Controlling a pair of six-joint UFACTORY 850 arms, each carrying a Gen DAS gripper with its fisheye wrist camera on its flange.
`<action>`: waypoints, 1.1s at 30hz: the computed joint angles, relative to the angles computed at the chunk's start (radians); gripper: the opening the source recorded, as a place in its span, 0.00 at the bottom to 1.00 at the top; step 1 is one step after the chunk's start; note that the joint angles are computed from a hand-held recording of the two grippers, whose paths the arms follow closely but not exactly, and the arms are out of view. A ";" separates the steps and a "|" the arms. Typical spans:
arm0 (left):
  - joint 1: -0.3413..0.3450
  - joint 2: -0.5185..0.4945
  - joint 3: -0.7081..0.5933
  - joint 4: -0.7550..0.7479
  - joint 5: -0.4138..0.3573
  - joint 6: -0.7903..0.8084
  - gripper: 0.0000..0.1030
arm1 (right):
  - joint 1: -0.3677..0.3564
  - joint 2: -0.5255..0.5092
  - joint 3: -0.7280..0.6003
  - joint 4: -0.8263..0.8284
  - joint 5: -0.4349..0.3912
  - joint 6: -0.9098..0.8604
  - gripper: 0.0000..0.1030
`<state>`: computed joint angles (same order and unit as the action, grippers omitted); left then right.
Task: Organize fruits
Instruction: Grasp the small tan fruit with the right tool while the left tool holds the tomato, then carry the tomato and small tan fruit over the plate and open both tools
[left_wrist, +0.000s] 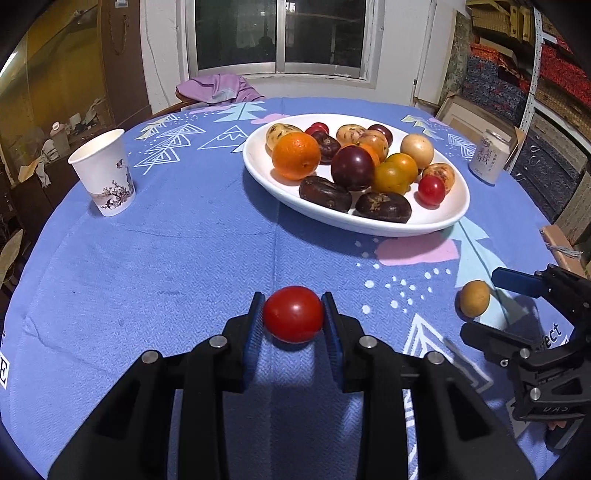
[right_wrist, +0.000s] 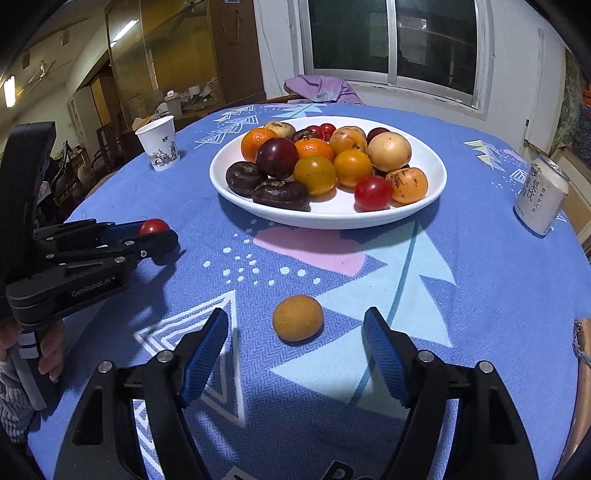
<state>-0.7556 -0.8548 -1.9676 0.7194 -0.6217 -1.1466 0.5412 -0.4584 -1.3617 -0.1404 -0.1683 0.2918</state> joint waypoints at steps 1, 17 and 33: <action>-0.001 -0.001 -0.001 0.006 -0.005 -0.005 0.30 | 0.000 -0.001 0.000 0.004 -0.001 -0.004 0.75; -0.005 -0.012 -0.017 0.035 -0.041 -0.017 0.30 | 0.000 -0.009 -0.009 0.038 -0.013 -0.029 0.60; -0.004 -0.027 -0.038 0.000 -0.054 0.026 0.30 | -0.006 -0.017 -0.019 0.121 -0.030 -0.098 0.28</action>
